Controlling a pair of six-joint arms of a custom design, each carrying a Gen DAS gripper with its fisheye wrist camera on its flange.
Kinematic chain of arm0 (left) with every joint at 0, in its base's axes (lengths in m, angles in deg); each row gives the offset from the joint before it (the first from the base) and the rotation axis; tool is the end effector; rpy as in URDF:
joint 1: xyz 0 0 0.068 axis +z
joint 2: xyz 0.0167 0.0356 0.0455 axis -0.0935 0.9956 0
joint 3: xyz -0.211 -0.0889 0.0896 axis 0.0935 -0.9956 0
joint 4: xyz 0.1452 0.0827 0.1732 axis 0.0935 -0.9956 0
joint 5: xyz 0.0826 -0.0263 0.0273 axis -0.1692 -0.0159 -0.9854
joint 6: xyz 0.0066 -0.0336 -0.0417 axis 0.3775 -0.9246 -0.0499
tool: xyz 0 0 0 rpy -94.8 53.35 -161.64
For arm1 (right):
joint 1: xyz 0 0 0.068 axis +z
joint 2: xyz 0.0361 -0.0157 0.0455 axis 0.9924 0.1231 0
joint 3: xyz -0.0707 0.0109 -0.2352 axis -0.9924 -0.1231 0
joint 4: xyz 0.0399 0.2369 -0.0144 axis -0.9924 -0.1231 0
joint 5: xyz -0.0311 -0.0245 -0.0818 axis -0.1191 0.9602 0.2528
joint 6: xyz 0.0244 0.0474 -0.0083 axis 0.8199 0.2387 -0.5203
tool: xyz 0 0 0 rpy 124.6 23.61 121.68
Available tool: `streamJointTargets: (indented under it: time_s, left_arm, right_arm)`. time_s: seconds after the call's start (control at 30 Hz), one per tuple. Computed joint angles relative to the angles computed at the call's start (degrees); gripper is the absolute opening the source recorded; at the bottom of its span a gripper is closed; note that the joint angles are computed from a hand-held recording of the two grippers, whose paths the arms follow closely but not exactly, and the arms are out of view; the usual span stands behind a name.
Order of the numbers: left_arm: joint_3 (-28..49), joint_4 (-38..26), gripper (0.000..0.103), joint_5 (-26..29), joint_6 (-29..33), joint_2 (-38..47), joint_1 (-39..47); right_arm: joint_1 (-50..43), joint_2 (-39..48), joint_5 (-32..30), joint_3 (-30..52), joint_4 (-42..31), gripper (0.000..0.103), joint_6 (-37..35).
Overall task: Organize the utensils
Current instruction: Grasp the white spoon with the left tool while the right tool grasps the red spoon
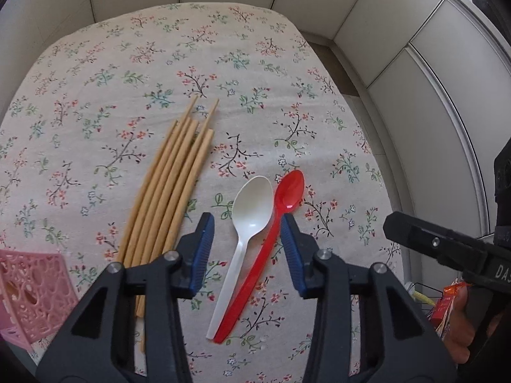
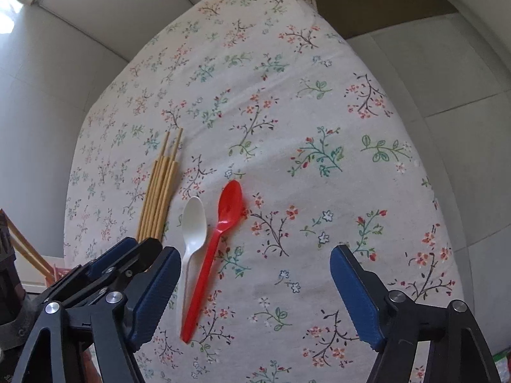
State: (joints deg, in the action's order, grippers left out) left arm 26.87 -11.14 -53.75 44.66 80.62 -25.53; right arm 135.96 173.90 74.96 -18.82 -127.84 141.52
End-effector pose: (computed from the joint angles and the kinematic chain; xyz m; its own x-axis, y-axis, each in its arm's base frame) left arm 0.3066 -0.1251 0.2193 -0.7414 0.5743 -0.3472 0.6600 0.7175 -0.2227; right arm 0.1814 0.2232 0.2148 -0.6218 0.7502 -0.2249 0.6183 0.6465 0.4469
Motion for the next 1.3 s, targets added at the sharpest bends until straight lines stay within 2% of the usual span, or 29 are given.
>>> streamJointTargets:
  time_s: [0.47, 0.53, 0.77, 0.87, 1.0, 1.13, 1.3]
  left_arm:
    - [-0.7, 5.4, 0.045, -4.2, -3.4, 5.3, -5.9]
    - [-0.9, 6.5, 0.040, -5.2, -3.4, 5.5, -6.2]
    - [-3.7, 8.5, 0.038, -4.4, -1.5, 0.7, -3.1]
    - [-4.6, 7.5, 0.038, -2.4, 0.0, -2.8, -0.4]
    - [-6.2, 4.4, 0.038, 1.5, 3.5, -8.0, 4.3]
    - [-7.8, 1.2, 0.038, 5.5, 6.7, -12.1, 8.4]
    - [-8.3, -1.7, 0.038, 9.2, 10.6, -13.7, 12.3]
  right_arm:
    - [-2.4, -0.9, -2.2, -2.7, 0.8, 0.081, -1.6]
    - [-2.7, -0.7, -2.5, -2.9, 1.0, 0.081, -1.8]
    - [-4.1, 1.1, -3.7, -2.3, 2.6, 0.078, -3.3]
    - [-5.2, 2.1, -5.1, -3.1, 6.5, 0.071, -5.2]
    - [-7.0, 3.8, -6.9, -4.5, 12.2, 0.053, -8.3]
    - [-8.9, 5.2, -9.4, -7.1, 19.7, 0.039, -9.8]
    - [-10.4, 9.2, -10.1, -5.0, 20.9, 0.035, -11.0]
